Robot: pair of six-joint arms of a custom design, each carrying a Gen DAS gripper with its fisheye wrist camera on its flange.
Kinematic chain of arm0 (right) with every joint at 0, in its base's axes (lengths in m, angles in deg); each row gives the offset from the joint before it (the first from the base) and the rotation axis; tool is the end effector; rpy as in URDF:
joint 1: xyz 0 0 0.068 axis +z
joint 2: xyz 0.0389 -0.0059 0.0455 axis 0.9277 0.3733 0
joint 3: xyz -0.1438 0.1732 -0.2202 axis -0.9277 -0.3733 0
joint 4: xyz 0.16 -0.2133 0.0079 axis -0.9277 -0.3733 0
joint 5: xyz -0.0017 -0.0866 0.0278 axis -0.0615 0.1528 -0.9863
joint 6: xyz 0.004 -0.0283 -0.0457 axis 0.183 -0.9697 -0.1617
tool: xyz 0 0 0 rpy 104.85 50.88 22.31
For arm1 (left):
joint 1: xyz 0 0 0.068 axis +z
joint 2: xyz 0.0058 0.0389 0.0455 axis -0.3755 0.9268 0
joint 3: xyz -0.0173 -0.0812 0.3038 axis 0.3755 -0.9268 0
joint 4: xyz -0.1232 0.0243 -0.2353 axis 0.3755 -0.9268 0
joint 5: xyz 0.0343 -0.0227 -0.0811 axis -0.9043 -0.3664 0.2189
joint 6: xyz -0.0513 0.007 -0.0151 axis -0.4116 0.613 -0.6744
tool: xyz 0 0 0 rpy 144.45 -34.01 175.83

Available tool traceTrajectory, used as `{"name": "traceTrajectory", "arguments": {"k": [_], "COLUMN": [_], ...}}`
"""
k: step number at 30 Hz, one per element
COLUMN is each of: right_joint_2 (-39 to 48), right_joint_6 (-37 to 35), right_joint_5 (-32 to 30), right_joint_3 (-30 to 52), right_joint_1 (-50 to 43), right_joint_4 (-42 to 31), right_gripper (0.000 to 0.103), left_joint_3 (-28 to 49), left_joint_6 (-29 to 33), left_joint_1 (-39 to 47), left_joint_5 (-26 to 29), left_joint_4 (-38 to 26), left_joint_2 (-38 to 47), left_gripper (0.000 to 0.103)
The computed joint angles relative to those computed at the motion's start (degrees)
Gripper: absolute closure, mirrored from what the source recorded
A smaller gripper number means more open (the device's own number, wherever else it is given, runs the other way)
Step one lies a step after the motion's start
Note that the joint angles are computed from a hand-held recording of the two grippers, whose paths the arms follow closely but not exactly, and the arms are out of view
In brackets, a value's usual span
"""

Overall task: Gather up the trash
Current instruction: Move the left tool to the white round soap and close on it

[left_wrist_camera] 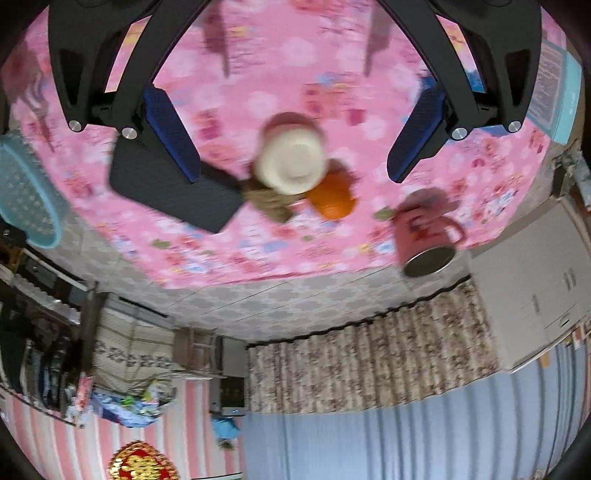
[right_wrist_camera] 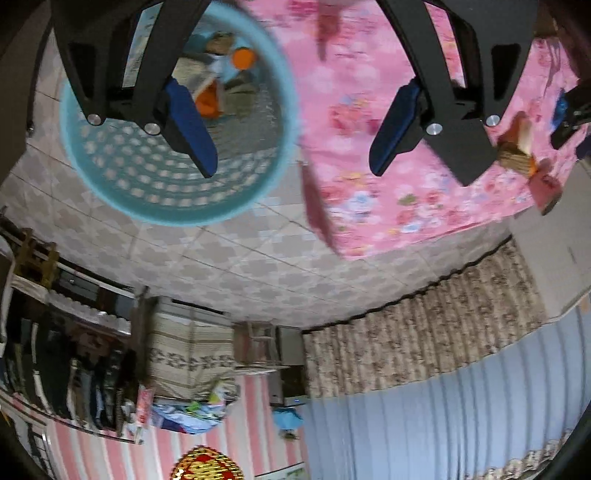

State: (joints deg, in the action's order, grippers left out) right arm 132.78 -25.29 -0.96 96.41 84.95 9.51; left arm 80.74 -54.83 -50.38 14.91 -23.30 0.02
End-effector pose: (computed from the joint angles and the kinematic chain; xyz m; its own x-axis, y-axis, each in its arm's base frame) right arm 0.2927 0.0822 0.2094 -0.5867 0.0835 -0.8055 -0.0012 0.9946 0.1039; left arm 0.2397 -0.1081 0.2015 -0.6079 -0.0486 -0.7925 -0.1665 0.9837 0.0673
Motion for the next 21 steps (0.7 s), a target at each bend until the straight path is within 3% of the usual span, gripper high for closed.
{"name": "traceTrajectory", "arguments": {"k": [5,9,21], "right_joint_2": [2.50,4.64,8.35], "right_joint_6": [-0.28,-0.88,-1.19], "right_joint_5": [2.43,3.20,4.62], "right_joint_3": [1.19,2.21,5.21], "right_joint_1": [6.18,9.63,11.84], "right_joint_4": [1.01,0.63,-1.89], "right_gripper": [0.013,0.013,0.013], "left_joint_3": [-1.72,-1.42,3.45], "left_joint_6": [0.44,2.97,2.61], "left_joint_1": [6.72,8.56,12.96], "left_joint_5": [5.62,7.51,22.00], "left_joint_4": [3.28,4.65,4.53], "left_joint_2": [1.70,4.69,12.03], "left_gripper": [0.005,0.005,0.006]}}
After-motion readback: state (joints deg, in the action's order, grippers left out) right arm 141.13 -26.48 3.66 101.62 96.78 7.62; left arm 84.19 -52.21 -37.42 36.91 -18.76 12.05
